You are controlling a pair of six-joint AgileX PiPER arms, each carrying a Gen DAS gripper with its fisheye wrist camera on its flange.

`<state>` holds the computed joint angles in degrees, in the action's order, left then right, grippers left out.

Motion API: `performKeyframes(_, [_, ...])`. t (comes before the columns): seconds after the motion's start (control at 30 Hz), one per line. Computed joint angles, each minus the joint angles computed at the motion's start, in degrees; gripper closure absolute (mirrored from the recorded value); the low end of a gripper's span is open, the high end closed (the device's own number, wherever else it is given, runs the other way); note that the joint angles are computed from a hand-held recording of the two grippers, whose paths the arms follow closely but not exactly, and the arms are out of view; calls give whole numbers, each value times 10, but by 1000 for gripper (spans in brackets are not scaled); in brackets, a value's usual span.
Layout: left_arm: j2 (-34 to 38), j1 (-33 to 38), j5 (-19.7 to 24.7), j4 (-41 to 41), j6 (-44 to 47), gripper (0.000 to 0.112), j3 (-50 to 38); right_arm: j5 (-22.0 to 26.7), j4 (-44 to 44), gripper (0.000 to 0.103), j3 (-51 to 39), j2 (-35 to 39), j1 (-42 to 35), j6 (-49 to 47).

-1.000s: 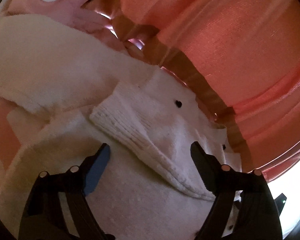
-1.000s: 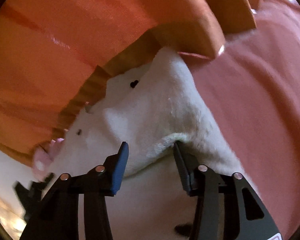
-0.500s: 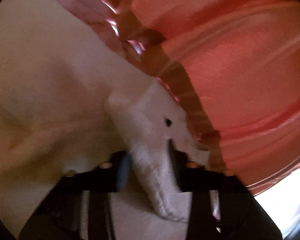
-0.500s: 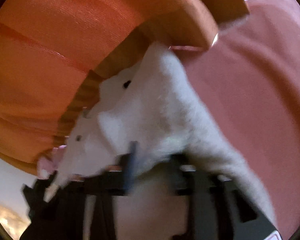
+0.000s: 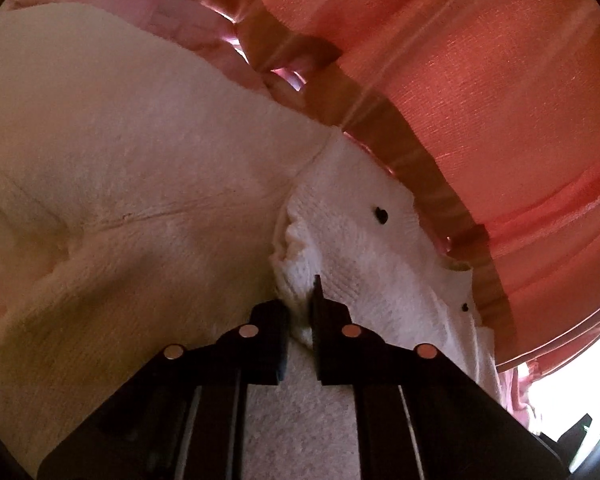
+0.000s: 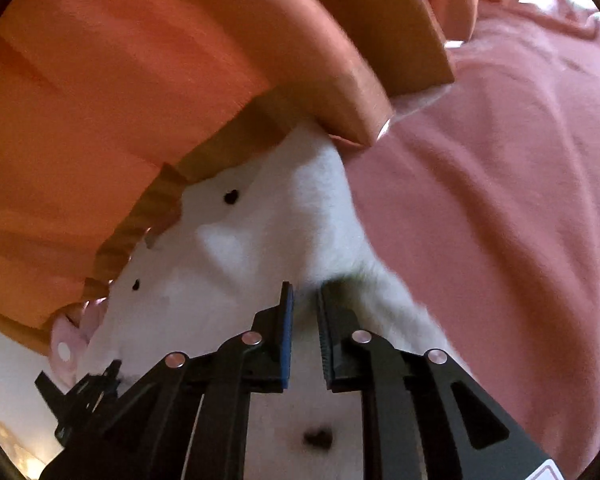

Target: Fold small clothes

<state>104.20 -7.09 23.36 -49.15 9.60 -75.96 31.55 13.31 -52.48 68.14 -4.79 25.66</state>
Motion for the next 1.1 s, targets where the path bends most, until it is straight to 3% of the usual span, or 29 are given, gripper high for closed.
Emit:
performKeyframes(0.07, [-3, -1, -4, -1, 2, 103, 4, -2, -115, 89, -5, -20, 43, 90])
performKeyframes(0.13, [1, -3, -7, -11, 10, 103, 4, -11, -183, 89, -24, -16, 69, 117])
performKeyframes(0.2, [-4, 4, -7, -49, 48, 102, 18, -49, -159, 90, -32, 13, 68, 57])
performKeyframes(0.27, [-2, 6, -5, -64, 61, 102, 19, -17, -86, 91, -63, 84, 38, -35])
performKeyframes(0.3, [-2, 7, -5, -65, 61, 102, 18, -1, -62, 102, -61, 109, 18, -47])
performKeyframes(0.37, [-1, 7, -6, -69, 65, 102, 18, -14, 0, 103, -36, 110, -13, -67])
performKeyframes(0.4, [0, 8, -5, -71, 66, 102, 17, -1, -3, 98, -45, 105, -17, -60])
performKeyframes(0.47, [-2, 10, -5, -86, 79, 102, 21, -26, -78, 96, -41, 65, 5, -16])
performKeyframes(0.53, [-6, 16, -1, -124, 111, 102, 31, 13, -178, 94, -61, 89, 28, 46])
performKeyframes(0.57, [-12, 24, 7, -151, 127, 102, 39, 24, -198, 100, -64, 111, 34, 67])
performKeyframes(0.6, [-18, 34, 17, -159, 120, 100, 45, 14, -218, 101, -52, 114, 39, 91])
performKeyframes(0.67, [-36, 65, 47, -164, 78, 94, 52, 50, -284, 97, -70, 105, 69, 144])
performKeyframes(0.77, [-77, 126, 59, -129, 7, 73, 59, 33, -248, 87, -62, 53, 77, 127])
performKeyframes(0.83, [-104, 176, 72, -50, -63, 46, 49, 22, -211, 78, -62, 41, 85, 102])
performKeyframes(0.9, [-129, 235, 75, 64, -135, 38, 41, 28, -204, 73, -68, 37, 111, 112])
performKeyframes(1.0, [-121, 312, 98, 225, -212, 36, 7, 39, -204, 73, -82, 55, 150, 127])
performKeyframes(1.1, [-64, 387, 138, 275, -224, 36, -45, 41, -213, 72, -76, 49, 173, 137])
